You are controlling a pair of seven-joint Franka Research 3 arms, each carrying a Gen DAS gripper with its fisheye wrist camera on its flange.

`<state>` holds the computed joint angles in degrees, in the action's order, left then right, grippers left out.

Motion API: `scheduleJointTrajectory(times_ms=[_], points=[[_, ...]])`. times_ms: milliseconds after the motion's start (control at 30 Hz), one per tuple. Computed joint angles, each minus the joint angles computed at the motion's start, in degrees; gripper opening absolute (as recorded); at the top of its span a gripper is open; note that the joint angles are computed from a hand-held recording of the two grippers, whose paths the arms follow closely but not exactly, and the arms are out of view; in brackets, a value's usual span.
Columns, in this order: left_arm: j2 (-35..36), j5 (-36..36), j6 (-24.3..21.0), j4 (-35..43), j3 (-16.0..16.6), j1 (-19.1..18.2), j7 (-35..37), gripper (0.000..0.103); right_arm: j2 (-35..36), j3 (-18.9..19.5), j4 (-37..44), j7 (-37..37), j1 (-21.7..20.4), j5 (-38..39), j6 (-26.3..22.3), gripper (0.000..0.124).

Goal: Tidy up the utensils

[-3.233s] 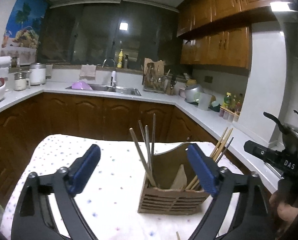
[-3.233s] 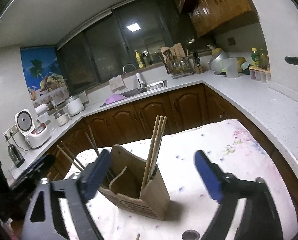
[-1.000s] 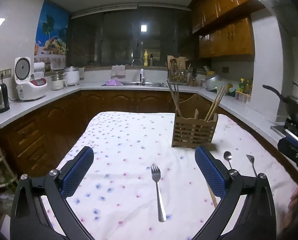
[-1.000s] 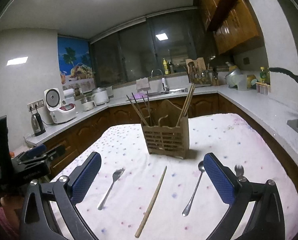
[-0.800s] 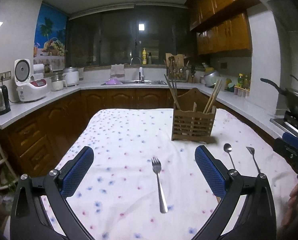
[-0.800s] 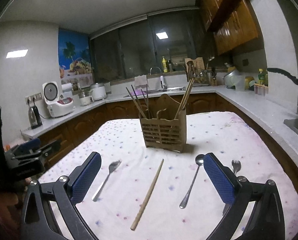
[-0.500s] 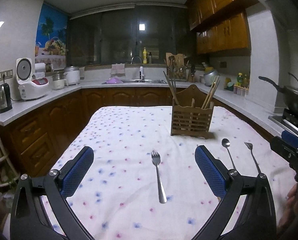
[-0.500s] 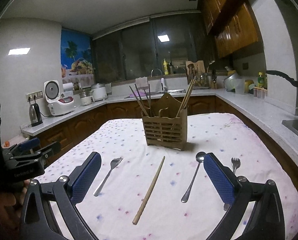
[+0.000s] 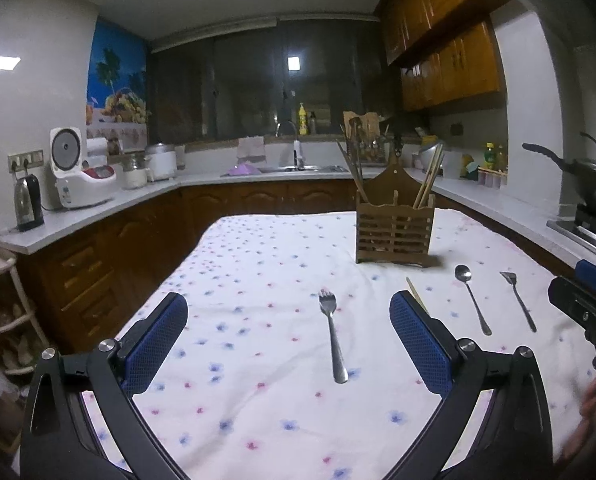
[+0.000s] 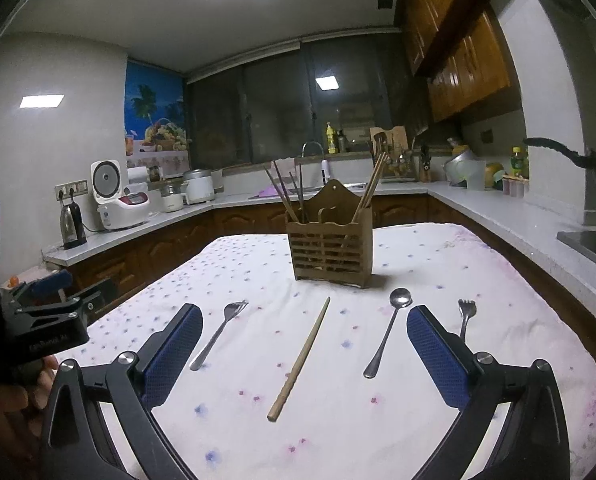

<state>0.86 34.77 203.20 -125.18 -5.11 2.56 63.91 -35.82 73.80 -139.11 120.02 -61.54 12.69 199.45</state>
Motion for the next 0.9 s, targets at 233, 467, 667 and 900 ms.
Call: scheduleJointTrajectory(times_ms=[233,467,667,900], points=[[-0.1,3.7,-0.2,-0.4,0.3,0.6,-3.5,0.103,-2.0,0.3,-1.0,1.4,-0.4,0.8,0.3,0.103],[-0.1,3.1,-0.8,-0.4,0.2,0.6,-3.5,0.103,-1.9,0.0,-1.6,2.6,-0.3,0.8,0.7,0.103],[-0.3,1.4,-0.8,-0.9,0.1,0.3,-1.9,0.103,-2.9,0.5,-2.0,2.8,-0.7,1.3,1.2,0.103],[-0.2,2.3,-0.7,-0.7,0.2,0.4,-2.7,0.103,-2.3,0.0,-2.5,2.7,0.0,1.2,1.3,0.103]])
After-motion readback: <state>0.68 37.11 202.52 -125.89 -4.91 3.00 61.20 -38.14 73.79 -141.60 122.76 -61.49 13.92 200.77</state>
